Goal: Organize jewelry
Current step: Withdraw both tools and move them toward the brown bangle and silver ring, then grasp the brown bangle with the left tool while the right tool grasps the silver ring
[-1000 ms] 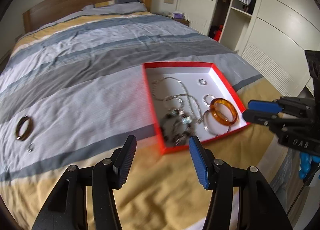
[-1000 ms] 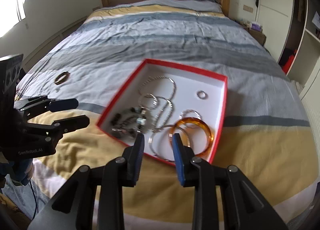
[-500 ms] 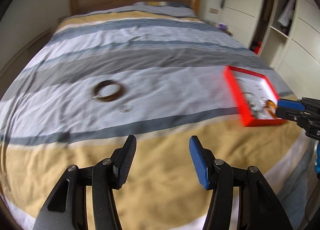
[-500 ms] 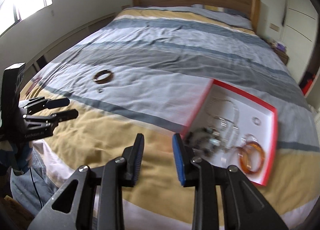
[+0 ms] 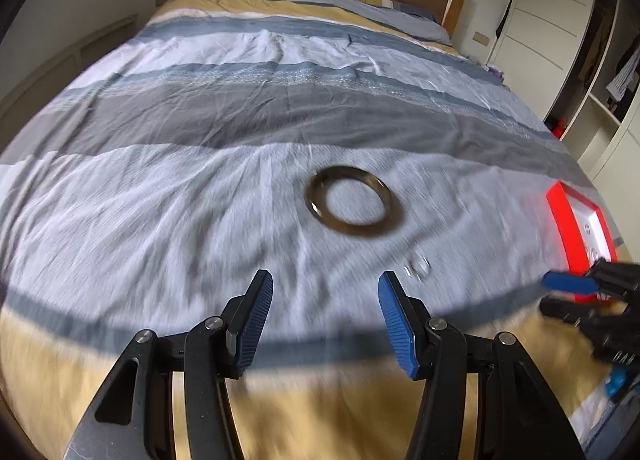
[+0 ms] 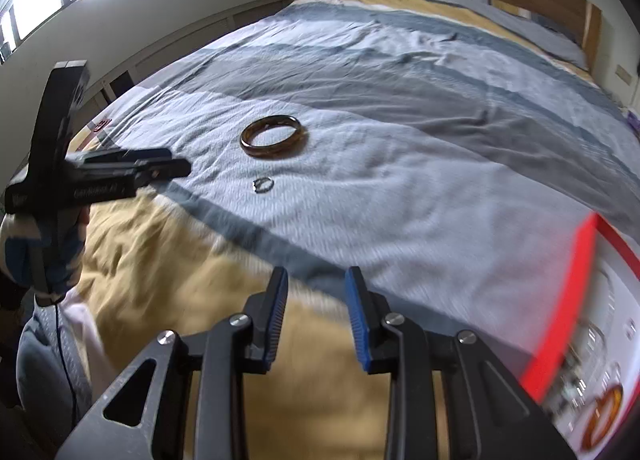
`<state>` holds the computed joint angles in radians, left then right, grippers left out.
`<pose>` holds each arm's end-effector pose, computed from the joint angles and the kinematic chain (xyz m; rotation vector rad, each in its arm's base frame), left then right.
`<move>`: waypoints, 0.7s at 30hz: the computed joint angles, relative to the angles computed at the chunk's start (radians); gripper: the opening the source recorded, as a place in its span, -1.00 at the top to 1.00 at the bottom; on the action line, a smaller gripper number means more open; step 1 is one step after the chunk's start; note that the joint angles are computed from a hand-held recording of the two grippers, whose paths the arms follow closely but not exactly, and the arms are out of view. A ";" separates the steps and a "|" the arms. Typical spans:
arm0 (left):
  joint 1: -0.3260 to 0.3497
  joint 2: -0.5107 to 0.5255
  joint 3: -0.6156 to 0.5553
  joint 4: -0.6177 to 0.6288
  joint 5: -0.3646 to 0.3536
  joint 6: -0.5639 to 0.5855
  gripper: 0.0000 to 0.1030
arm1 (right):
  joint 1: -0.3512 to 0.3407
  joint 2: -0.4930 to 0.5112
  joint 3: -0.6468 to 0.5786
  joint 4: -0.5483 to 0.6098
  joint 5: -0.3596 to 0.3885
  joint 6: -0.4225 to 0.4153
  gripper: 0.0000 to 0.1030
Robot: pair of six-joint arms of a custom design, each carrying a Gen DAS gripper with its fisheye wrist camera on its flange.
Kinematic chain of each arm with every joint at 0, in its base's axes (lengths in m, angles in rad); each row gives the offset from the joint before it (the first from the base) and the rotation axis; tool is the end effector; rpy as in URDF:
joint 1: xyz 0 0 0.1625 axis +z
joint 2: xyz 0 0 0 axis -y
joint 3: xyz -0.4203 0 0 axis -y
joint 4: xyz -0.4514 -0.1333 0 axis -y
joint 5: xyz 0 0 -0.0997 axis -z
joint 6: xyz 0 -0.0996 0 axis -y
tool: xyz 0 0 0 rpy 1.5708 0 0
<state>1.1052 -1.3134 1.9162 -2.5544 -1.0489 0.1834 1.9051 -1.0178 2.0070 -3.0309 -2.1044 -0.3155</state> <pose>-0.1075 -0.6214 0.2699 0.7067 2.5231 -0.5976 0.2738 -0.5364 0.1118 0.6551 -2.4683 0.6179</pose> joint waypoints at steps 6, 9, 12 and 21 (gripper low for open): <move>0.065 0.138 -0.158 0.026 -0.068 0.027 -0.05 | -0.029 0.101 -0.100 0.007 0.065 -0.052 0.44; 0.083 0.185 -0.203 0.021 -0.068 0.038 -0.05 | -0.039 0.144 -0.140 0.010 0.093 -0.067 0.30; 0.089 0.218 -0.229 0.015 -0.058 0.066 0.00 | -0.044 0.179 -0.172 0.001 0.115 -0.084 0.24; 0.081 0.258 -0.241 -0.018 -0.023 0.143 0.75 | -0.034 0.250 -0.232 -0.012 0.118 -0.134 0.28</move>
<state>1.1858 -1.0556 1.6749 -2.5724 -1.0718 0.3267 1.8714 -0.7681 1.7750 -3.0425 -1.9864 -0.4494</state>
